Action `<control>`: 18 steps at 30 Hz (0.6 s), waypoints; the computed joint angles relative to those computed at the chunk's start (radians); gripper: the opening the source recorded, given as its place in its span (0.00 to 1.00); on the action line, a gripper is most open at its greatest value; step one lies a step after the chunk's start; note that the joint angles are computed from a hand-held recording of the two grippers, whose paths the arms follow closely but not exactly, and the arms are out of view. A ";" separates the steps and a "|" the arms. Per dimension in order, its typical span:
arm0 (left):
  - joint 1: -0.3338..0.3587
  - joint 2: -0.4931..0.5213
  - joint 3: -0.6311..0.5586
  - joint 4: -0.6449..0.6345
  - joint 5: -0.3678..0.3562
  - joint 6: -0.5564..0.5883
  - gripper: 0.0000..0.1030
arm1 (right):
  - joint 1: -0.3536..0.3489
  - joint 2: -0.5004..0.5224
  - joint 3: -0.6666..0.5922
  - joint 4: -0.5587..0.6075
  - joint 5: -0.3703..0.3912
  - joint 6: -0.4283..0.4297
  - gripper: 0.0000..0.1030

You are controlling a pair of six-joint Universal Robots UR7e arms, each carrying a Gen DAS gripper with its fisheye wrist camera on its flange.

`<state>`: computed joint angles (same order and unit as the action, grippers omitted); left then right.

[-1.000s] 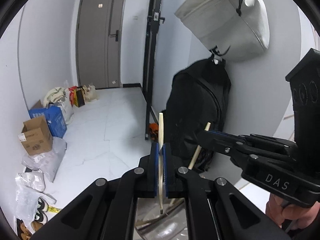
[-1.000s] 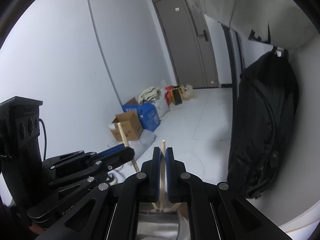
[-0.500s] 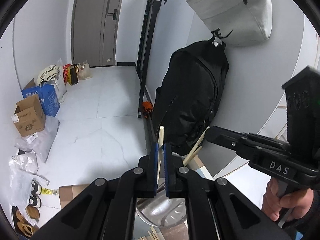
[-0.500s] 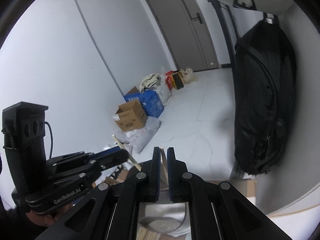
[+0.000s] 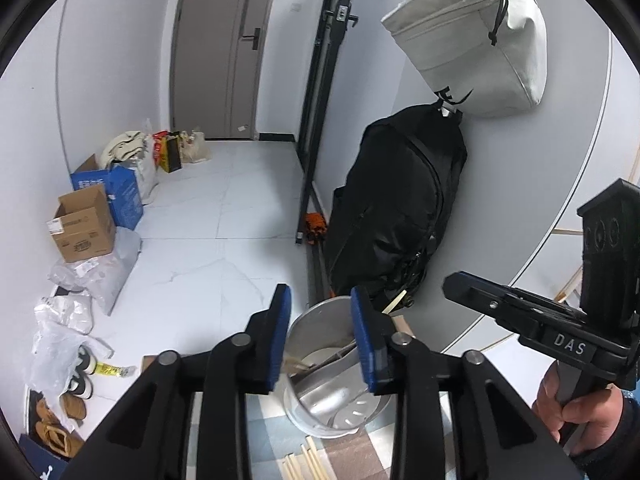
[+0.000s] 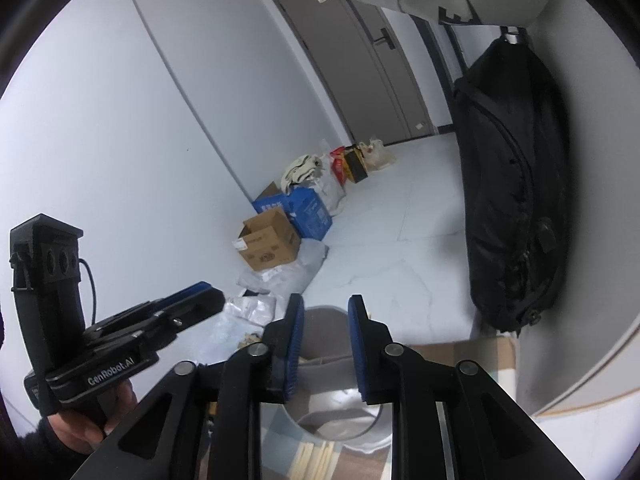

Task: Organize utensils
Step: 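Open both grippers and pull back from the white holder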

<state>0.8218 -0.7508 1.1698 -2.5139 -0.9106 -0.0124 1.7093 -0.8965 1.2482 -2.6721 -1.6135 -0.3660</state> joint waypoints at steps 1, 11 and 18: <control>-0.005 -0.009 0.017 -0.017 0.012 -0.001 0.30 | 0.000 -0.007 0.011 -0.004 -0.004 -0.002 0.28; -0.039 -0.085 0.168 -0.113 0.109 -0.084 0.50 | 0.007 -0.092 0.153 -0.087 -0.021 -0.007 0.60; -0.069 -0.131 0.287 -0.210 0.166 -0.100 0.67 | 0.039 -0.148 0.273 -0.189 -0.101 -0.027 0.81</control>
<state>0.7524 -0.8823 1.4570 -2.7235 -0.7448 -0.1123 1.7487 -1.0446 1.5209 -2.8612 -1.7148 -0.3926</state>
